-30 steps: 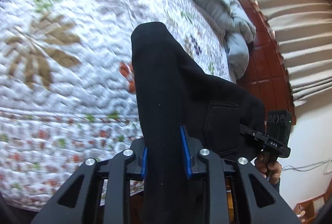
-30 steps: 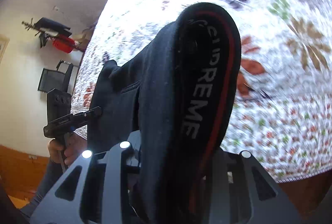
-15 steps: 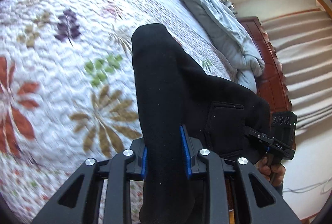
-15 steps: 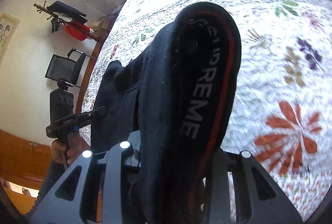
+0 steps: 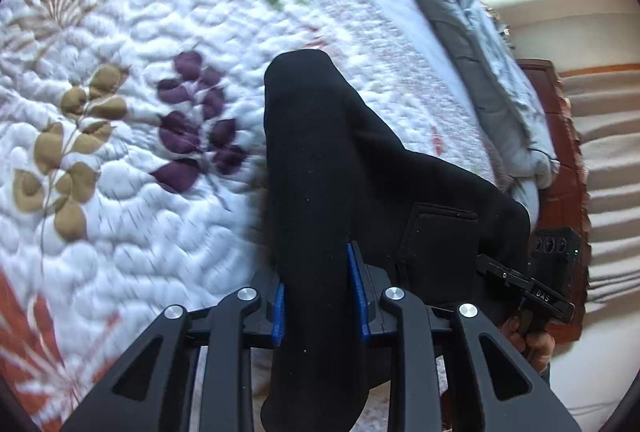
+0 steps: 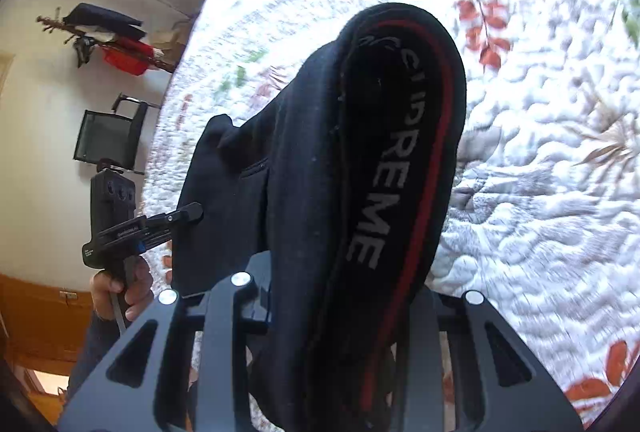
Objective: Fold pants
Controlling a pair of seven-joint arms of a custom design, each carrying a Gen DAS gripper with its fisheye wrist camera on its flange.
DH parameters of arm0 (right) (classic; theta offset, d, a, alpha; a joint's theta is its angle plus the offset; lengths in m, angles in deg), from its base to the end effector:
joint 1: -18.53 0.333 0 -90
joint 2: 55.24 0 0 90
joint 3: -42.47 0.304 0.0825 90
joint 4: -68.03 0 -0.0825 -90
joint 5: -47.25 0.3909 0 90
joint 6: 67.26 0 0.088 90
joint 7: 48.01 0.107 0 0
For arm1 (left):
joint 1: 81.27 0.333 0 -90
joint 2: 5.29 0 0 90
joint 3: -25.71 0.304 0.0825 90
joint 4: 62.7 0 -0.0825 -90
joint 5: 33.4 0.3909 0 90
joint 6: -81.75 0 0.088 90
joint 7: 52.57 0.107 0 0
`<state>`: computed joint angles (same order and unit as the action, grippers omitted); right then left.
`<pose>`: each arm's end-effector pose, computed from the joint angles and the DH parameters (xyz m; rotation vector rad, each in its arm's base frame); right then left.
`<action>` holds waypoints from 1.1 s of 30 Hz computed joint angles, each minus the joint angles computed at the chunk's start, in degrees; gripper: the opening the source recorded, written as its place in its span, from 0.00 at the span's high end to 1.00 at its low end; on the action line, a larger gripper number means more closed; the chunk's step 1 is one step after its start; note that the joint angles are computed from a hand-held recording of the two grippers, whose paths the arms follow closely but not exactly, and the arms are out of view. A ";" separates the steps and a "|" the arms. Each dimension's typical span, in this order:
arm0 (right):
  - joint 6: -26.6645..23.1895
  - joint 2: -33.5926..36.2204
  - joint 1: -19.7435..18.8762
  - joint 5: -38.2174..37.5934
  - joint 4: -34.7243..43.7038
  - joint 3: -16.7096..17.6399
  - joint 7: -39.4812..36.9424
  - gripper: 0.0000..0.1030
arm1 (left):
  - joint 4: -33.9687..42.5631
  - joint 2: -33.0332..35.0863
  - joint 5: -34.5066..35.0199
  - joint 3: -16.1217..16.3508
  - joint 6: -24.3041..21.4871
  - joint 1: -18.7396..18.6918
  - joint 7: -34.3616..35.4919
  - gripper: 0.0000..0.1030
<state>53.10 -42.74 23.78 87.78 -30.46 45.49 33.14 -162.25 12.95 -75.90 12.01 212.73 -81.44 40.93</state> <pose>0.6383 0.1218 0.4690 -1.7728 1.8126 0.4540 0.6501 -0.1624 0.4145 2.0016 -1.7134 0.8280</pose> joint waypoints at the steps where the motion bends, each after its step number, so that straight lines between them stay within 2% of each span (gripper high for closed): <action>1: 0.28 1.18 0.03 -0.31 0.08 -0.11 0.23 0.70 | -0.14 0.76 -0.41 -0.01 0.14 0.18 0.35 0.75; 6: 0.31 2.73 -1.65 2.95 -1.50 0.07 -1.31 0.63 | -3.17 1.11 -6.76 -1.38 2.01 1.69 5.40 0.68; 10: 1.32 0.93 -1.96 4.08 -4.33 0.00 -1.35 0.39 | -4.94 0.61 -11.47 -1.48 2.16 2.99 8.84 0.63; 11: 1.59 0.06 -1.90 3.56 -4.95 -0.23 -1.12 0.37 | -5.23 0.21 -11.59 -1.25 2.35 2.87 8.97 0.61; 13: 3.34 -1.71 -1.51 1.63 -6.04 -0.85 -0.23 0.36 | -6.76 -2.16 -9.36 -0.40 4.58 1.85 8.55 0.61; 16: 9.58 -6.88 -1.64 1.59 -9.29 -2.09 0.43 0.36 | -9.73 -6.43 -7.82 0.69 11.17 0.67 8.79 0.61; 17: 10.56 -7.73 -1.56 1.61 -9.53 -2.33 0.22 0.40 | -10.39 -7.44 -9.87 0.66 12.56 0.86 10.00 0.61; 18: 12.42 -8.91 -1.37 1.85 -9.62 -2.46 -0.35 0.41 | -10.88 -8.41 -12.38 0.60 14.41 0.93 11.66 0.60; 20: 13.09 -8.91 -1.02 5.10 -7.99 -2.43 -3.02 0.41 | -10.12 -8.81 -16.27 0.46 16.04 0.64 15.39 0.59; 22: 11.50 -7.49 -0.92 8.40 -6.03 -2.30 -5.99 0.41 | -7.07 -7.09 -20.74 -0.05 14.30 0.56 19.49 0.54; 25: 7.87 -1.38 -0.84 10.11 -1.08 -1.49 -3.76 0.47 | -0.50 -1.32 -23.40 -0.96 9.86 0.31 19.86 0.49; 27: 7.60 1.97 -0.99 9.77 0.64 -0.79 -1.55 0.52 | 2.83 2.15 -21.74 -1.37 9.52 -0.31 16.86 0.49; 28: 8.10 2.83 -1.20 9.41 0.92 -0.54 -0.93 0.57 | 3.35 3.04 -20.46 -1.43 9.59 -0.27 15.51 0.49; 29: 8.56 3.85 -1.60 9.13 0.78 -0.49 -0.16 0.67 | 3.80 3.96 -18.01 -1.19 9.78 -0.54 13.28 0.49; 30: 8.74 4.71 -2.14 9.01 0.64 -0.40 0.40 0.74 | 4.92 5.56 -13.86 -0.49 9.75 -1.43 8.80 0.53; 31: 8.45 5.74 -2.73 8.46 0.55 -0.40 0.74 0.95 | 5.60 6.80 -12.54 -0.74 9.61 -1.26 7.00 0.54; 32: 8.46 6.07 -3.43 8.65 0.14 -0.17 0.17 1.00 | 5.51 7.40 -13.14 -1.60 10.06 -0.43 7.07 0.56; 33: 7.48 6.42 -4.99 11.72 -0.22 0.55 -1.64 1.00 | 5.34 7.55 -13.99 -2.60 10.41 0.44 7.47 0.56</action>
